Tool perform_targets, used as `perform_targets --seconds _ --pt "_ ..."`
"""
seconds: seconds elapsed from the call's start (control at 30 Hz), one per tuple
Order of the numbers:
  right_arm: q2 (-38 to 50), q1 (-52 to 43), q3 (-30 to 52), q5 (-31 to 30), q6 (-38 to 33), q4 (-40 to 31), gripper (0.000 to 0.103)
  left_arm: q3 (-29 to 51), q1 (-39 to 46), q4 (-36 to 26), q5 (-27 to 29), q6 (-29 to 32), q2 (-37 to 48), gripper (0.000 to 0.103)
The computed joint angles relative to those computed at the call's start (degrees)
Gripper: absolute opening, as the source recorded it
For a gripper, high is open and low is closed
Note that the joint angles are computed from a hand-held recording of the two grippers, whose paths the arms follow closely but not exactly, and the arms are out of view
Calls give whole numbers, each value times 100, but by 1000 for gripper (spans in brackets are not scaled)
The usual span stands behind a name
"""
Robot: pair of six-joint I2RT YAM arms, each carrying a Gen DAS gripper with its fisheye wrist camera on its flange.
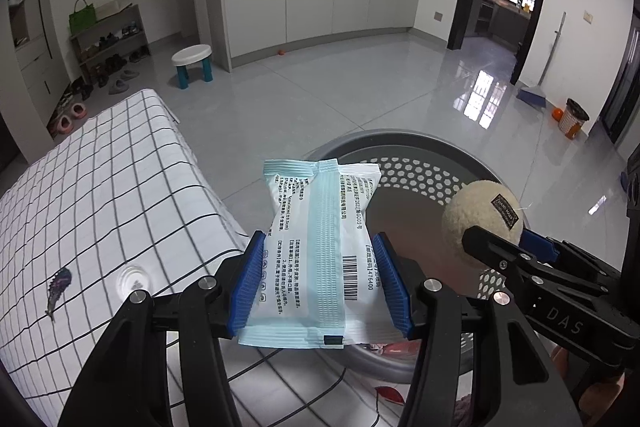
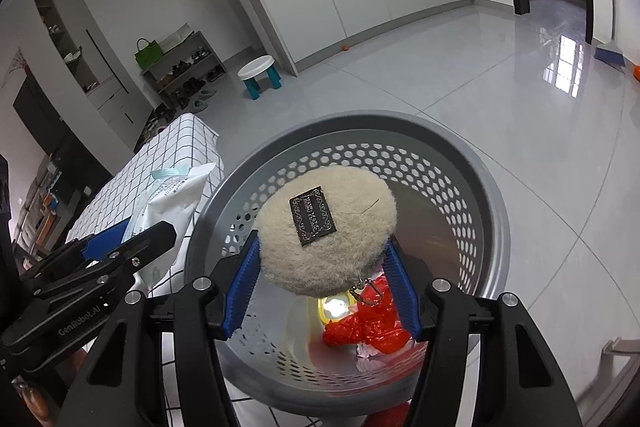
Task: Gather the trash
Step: 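Carry pouch and wrapper over the grey basket and open both grippers, then withdraw both tools from the basket back over the table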
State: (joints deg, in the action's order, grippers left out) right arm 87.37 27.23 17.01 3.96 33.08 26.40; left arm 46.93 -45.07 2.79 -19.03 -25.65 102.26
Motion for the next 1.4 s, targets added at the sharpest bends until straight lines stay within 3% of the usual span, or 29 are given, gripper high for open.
perform_targets --seconds 0.27,0.43,1.13,1.4 --pt "62 -114 -66 44 92 26 59 306 8 20 84 163 341 55" --pt "-215 -63 -314 210 96 279 72 249 -87 55 -54 157 276 62" --pt "-151 -81 -219 283 121 114 72 -83 -60 79 -169 -35 0 70" --pt "-107 48 -176 415 151 38 72 -296 -170 -16 -458 -165 -269 78"
